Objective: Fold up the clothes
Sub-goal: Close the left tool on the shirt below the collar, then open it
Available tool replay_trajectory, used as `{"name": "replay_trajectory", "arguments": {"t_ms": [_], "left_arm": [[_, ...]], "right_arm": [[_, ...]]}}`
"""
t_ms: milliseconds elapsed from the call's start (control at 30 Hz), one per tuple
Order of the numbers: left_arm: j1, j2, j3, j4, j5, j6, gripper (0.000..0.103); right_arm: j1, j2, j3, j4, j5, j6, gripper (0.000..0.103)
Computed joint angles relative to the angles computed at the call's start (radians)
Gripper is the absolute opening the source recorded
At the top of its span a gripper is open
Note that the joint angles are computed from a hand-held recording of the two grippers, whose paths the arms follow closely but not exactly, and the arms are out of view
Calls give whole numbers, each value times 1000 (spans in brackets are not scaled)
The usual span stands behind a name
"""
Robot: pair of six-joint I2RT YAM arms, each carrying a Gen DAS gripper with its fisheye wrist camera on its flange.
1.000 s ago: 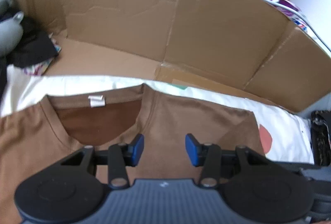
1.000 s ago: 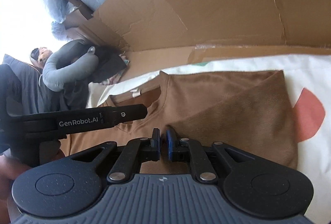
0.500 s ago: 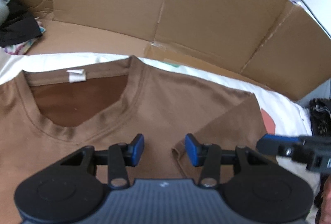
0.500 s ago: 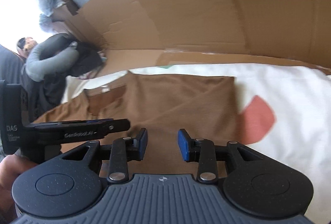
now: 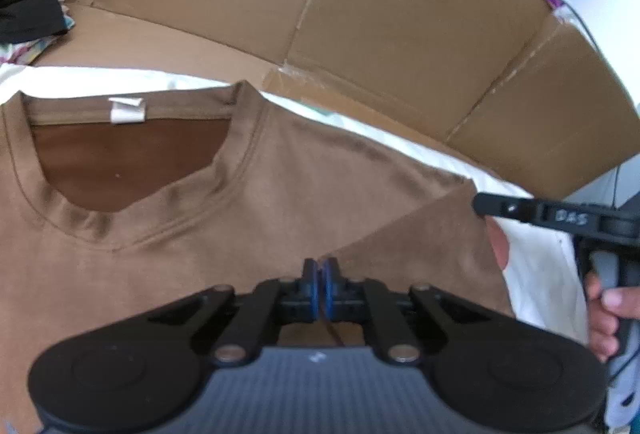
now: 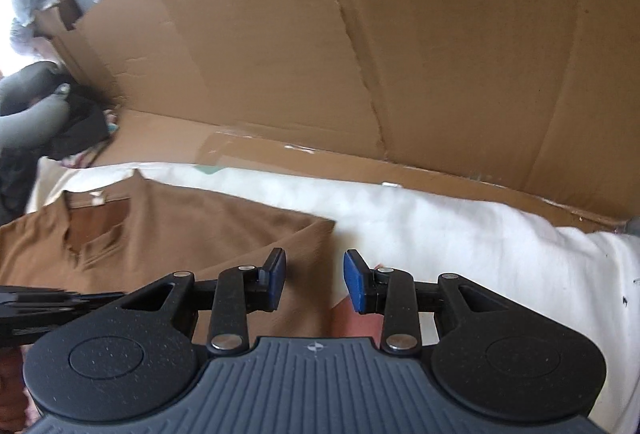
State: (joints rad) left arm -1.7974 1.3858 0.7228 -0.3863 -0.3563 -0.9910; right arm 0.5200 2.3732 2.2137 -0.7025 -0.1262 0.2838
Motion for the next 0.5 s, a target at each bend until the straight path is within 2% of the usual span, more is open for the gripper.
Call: {"name": "replay_trajectory", "arguments": {"t_ms": [233,500], "left_arm": [[-31,-74,-17,-23,-36,-34,3],[-38,-120,0,-120,-67,-76,3]], "right_arm": [[4,23,15,1,21,-33,34],[15,135,203,-81,46,-61,35]]}}
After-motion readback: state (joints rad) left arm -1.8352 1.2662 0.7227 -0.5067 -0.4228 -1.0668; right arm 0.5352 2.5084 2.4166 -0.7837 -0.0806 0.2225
